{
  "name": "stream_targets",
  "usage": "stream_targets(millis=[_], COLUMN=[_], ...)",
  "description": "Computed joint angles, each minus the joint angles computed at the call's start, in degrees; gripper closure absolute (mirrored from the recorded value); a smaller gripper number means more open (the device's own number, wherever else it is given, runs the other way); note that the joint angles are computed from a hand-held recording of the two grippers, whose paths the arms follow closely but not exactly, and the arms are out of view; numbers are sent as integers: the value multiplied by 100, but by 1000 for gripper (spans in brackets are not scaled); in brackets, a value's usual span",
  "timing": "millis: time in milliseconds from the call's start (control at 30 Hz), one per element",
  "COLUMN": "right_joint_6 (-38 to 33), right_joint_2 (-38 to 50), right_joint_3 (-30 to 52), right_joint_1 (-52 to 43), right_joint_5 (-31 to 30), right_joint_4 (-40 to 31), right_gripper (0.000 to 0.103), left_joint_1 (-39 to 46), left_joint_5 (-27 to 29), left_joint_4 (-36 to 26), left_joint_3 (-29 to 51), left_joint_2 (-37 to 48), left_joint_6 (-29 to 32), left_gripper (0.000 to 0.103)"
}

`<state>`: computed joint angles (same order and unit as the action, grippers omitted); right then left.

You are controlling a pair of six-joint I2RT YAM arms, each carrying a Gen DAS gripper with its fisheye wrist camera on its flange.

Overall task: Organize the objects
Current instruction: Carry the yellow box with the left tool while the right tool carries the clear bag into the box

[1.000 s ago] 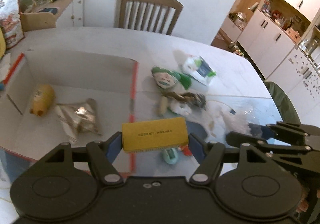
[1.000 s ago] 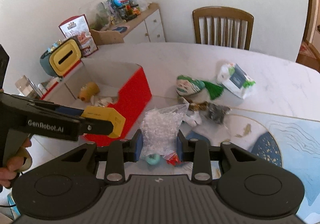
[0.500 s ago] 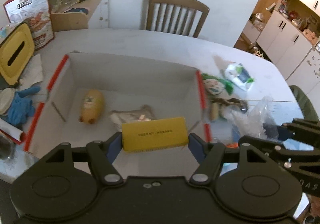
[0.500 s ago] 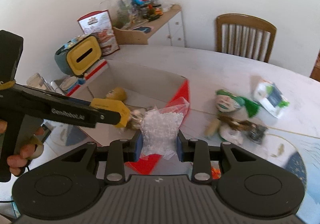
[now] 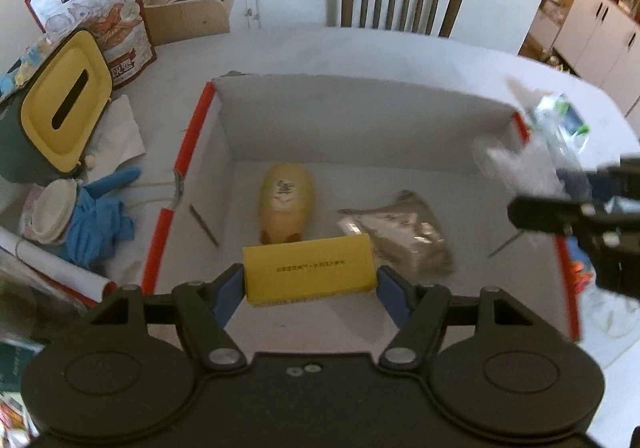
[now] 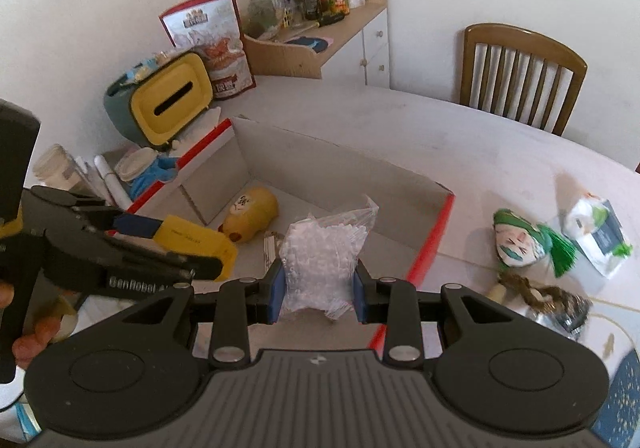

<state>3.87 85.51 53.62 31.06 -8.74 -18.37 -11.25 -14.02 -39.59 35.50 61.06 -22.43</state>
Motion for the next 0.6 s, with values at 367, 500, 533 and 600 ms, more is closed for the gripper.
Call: stream_targets(millis=[367,500,533,600], right_joint_6=[305,453,470,510], right_joint_2=[2017,2592,2697,2891], right_joint_3=[1539,2036,2134,2321], right_joint_1=[457,583,619,654], right_joint_5=[461,518,552,541], right_joint_4=[-1,-126,-160,-220], right_gripper=[70,70,70,70], left_joint_1=[435,581,568,587], left_joint_5=[146,262,258,304], left_joint_4=[493,618,634,651], left_joint_3=[92,123,122,133], left_joint_2=[907,1225,1259,1337], left_joint_6=[790,939,978,1047], left_gripper=[33,33,33,33])
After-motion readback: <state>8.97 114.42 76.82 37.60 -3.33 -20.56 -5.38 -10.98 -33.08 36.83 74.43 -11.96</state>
